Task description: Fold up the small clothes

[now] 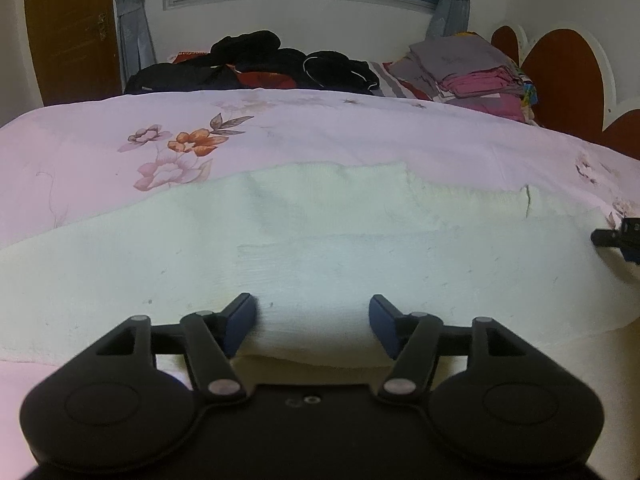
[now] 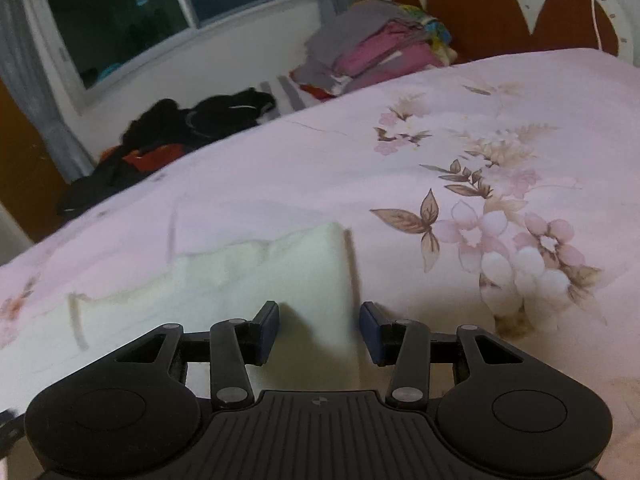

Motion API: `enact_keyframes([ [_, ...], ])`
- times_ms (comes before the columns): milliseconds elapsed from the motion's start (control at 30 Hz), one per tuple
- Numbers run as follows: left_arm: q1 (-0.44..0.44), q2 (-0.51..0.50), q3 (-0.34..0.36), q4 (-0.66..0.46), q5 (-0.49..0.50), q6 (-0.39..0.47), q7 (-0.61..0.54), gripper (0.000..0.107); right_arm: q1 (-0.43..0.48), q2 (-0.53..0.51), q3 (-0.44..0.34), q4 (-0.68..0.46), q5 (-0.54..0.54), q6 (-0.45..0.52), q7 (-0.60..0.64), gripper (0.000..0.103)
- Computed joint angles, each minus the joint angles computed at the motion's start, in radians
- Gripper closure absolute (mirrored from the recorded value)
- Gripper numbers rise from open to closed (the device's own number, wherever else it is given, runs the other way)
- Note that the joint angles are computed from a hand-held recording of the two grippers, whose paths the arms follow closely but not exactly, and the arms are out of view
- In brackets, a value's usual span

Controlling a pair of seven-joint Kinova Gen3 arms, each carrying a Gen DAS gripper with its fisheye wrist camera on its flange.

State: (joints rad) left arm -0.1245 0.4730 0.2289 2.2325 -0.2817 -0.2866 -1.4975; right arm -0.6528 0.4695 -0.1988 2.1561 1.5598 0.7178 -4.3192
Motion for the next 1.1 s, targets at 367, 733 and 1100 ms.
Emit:
enact_keyframes([
  [367,-0.134,-0.021,0.11,0.007,-0.06,0.055,0.069,0.038,-0.156,-0.054,0.001,0.048,-0.091,0.13,0.097,0.073],
  [733,-0.308,-0.071,0.243,0.042,-0.1,0.089,0.079,0.038,-0.226,-0.046,-0.016,0.061,-0.249,0.142,0.131,0.073],
  [1100,-0.817,-0.096,0.554,0.058,-0.389,0.208,0.375,0.037,-0.324,-0.082,-0.012,-0.031,-0.334,0.234,0.209,0.073],
])
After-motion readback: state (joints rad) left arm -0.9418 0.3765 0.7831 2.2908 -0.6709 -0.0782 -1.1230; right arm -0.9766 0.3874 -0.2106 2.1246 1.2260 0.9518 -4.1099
